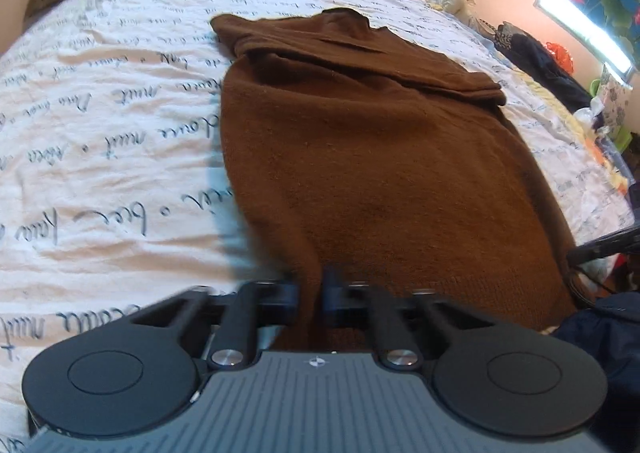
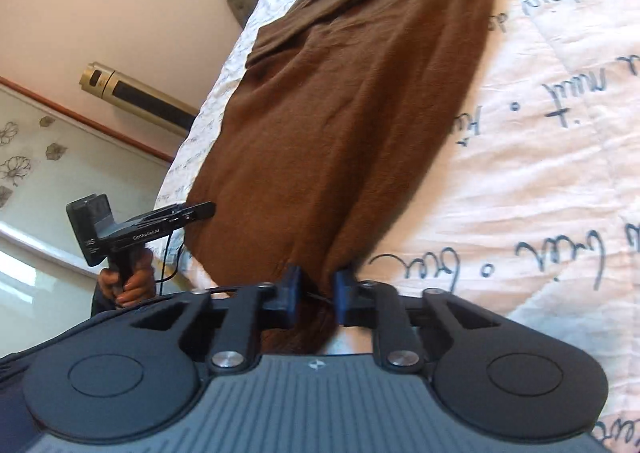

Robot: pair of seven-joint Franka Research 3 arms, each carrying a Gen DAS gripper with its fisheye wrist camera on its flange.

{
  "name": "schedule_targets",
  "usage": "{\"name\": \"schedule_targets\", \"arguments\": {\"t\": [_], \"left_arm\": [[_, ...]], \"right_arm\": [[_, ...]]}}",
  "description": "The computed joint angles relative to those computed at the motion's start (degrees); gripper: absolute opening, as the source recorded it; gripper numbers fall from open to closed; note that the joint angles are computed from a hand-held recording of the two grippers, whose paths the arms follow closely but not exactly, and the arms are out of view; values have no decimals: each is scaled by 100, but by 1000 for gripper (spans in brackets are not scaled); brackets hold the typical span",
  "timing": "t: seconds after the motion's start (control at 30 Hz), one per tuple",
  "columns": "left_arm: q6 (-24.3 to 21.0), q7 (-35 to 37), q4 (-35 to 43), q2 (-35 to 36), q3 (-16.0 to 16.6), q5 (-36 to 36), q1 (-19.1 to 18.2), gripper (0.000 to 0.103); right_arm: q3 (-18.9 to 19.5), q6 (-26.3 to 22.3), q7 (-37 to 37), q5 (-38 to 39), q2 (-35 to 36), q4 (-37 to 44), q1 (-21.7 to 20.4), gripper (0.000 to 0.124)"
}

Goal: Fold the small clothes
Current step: 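Grasp the brown sweater's hem with the left gripper while the right gripper grasps it too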

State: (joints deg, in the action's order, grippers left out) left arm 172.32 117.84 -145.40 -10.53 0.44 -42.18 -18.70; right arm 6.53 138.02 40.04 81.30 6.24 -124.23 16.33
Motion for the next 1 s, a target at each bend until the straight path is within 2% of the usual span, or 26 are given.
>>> {"name": "schedule_targets", "arguments": {"t": [0.07,0.1,0.17,0.2,0.33,0.4,0.47,0.5,0.53,0.57,0.6,0.63,0.67,0.7,0.73,0.8,0.83,0.87,0.9,0.93,1.0], "left_arm": [[179,-520,-95,-26,-223,575,151,6],[203,-492,-108,-54,-160,535,25,6],[64,383,-7,-158,397,-542,-699,6],[-15,790,37,-224,517,-1023,-895,6],[-471,1887,124,-528,652,-2339,-1193,6],[-463,1941,98,-606,506,-2493,-1100,6],[-480,1722,67,-601,338,-2421,-878,6],[-494,1531,58,-552,234,-2275,-725,6],[-497,1157,35,-488,68,-1946,-503,6],[-517,897,24,-419,-45,-1691,-329,7],[-556,916,43,-344,-40,-1685,-282,8],[-592,979,58,-284,-30,-1749,-245,8],[-593,956,65,-231,-69,-1760,-180,11],[-573,1031,71,-194,-75,-1856,-137,16],[-591,1191,96,-162,-62,-2038,-124,22],[-701,1811,146,-162,-7,-2711,-137,55],[-703,2093,152,-185,-19,-2988,-120,65],[-598,2266,139,-215,-90,-3161,-92,79],[-359,2445,112,-243,-202,-3321,-74,87],[-201,2550,75,-275,-304,-3386,-31,87],[-266,2651,62,-291,-343,-3412,45,83]], "right_arm": [[24,387,-157,34,-197,-138,62,4],[22,551,-211,23,-299,-190,91,4],[8,906,-292,-27,-500,-283,150,3],[-6,1104,-324,-83,-613,-328,176,3],[-152,1485,-296,-549,-1111,-613,185,3],[-224,1555,-68,-1163,-1347,-795,151,3],[-261,1497,268,-2237,-1551,-944,119,4],[-81,1673,527,-2731,-1669,-1069,-40,4],[-95,1752,673,-2823,-1736,-1152,-63,5],[-308,1571,589,-2513,-1765,-1125,50,7],[-721,1132,191,-1802,-1742,-1040,278,16],[-936,620,-235,-1101,-1633,-938,307,27],[-1034,256,-465,-737,-1494,-847,296,62],[-932,211,-659,-500,-1394,-817,213,87],[-819,327,-659,-479,-1281,-771,178,88],[-650,305,-454,-530,-958,-605,96,88],[-609,160,-376,-494,-796,-506,43,88],[-593,-87,-350,-417,-690,-476,-33,88],[-550,-256,-367,-353,-596,-430,-83,88],[-490,-339,-402,-318,-506,-372,-110,88],[-341,-305,-477,-356,-407,-305,-92,87]]}}
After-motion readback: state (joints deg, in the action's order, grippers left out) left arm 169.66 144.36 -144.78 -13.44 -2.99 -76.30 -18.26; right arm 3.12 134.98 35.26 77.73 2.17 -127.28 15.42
